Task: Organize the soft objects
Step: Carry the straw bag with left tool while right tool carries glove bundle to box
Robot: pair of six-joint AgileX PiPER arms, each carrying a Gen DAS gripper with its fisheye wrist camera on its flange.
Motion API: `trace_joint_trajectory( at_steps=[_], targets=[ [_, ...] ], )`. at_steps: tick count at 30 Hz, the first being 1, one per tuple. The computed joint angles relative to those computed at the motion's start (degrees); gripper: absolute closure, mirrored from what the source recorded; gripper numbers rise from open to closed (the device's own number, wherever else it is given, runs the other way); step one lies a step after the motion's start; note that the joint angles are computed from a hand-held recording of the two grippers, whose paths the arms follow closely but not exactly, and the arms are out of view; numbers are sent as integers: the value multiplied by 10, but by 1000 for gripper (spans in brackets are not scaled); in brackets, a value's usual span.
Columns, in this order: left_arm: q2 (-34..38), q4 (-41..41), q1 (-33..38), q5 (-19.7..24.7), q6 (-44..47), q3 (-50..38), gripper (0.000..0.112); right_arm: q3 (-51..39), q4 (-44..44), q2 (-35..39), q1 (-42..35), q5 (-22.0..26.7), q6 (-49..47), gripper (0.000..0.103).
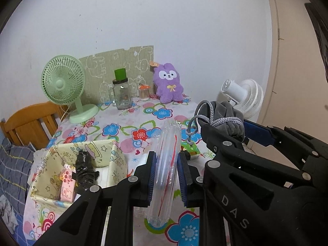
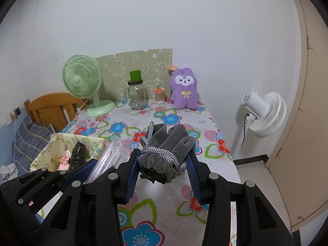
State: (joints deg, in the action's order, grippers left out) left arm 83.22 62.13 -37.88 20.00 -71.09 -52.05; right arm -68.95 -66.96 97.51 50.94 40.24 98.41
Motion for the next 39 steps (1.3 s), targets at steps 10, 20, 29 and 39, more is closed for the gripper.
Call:
trace_joint_trajectory(
  at_steps=[10, 20, 29, 39],
  targets=[
    [-38, -41, 27, -12, 72, 13, 93, -31, 11, -2, 24, 26, -27, 55],
    [-50, -114, 67, -30, 178, 12, 93, -75, 40, 19, 23, 13, -70, 55],
    [-43, -183, 118, -60, 265, 12, 93, -119, 55, 53, 20, 6, -97, 55],
    [-19, -325, 184, -85, 431, 2, 93, -192, 94, 115, 10, -29, -144, 55]
  ],
)
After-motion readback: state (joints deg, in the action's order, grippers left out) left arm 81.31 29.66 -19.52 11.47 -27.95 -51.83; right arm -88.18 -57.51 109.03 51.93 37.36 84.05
